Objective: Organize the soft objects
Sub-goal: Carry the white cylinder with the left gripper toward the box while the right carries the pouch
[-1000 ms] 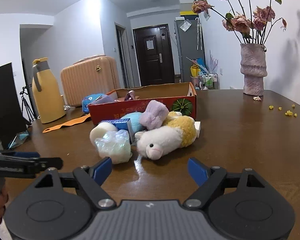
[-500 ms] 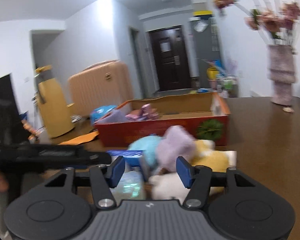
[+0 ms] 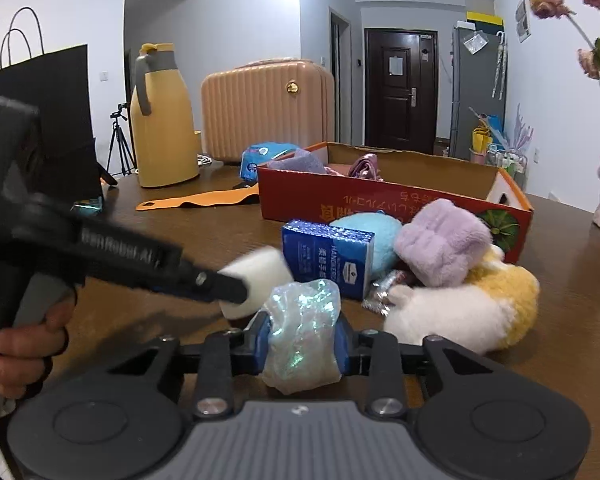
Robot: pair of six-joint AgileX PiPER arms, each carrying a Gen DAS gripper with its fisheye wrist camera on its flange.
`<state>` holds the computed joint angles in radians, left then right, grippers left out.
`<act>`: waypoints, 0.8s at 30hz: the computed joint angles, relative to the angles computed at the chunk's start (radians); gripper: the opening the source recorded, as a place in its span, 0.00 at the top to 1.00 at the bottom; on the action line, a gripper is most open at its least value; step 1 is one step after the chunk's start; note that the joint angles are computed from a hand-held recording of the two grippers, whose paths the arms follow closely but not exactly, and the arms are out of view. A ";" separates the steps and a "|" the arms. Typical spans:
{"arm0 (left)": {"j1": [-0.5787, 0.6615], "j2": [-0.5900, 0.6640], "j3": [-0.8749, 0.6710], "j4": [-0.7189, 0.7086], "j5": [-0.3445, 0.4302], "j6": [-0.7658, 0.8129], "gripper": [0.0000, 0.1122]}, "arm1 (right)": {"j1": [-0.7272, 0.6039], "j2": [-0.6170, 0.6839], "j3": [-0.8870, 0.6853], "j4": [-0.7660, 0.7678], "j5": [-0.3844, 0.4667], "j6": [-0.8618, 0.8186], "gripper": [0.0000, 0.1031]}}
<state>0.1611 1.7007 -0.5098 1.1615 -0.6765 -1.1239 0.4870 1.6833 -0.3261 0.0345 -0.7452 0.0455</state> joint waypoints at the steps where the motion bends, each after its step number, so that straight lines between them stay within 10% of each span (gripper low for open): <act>1: 0.006 -0.011 0.024 -0.005 -0.004 0.015 0.67 | 0.008 -0.017 0.025 0.022 -0.010 -0.004 0.70; 10: -0.190 -0.093 0.132 -0.602 0.081 0.584 0.28 | 0.028 -0.147 0.188 0.155 -0.055 -0.008 0.70; 14: -0.313 -0.031 0.049 -0.833 0.137 0.786 0.30 | 0.018 -0.175 0.196 0.175 -0.042 -0.023 0.70; 17: -0.329 0.006 -0.015 -0.818 0.195 0.753 0.51 | -0.002 -0.182 0.200 0.160 -0.038 -0.018 0.70; 24: -0.313 0.012 -0.007 -0.741 0.169 0.686 0.52 | -0.074 -0.158 0.198 0.107 -0.044 0.015 0.70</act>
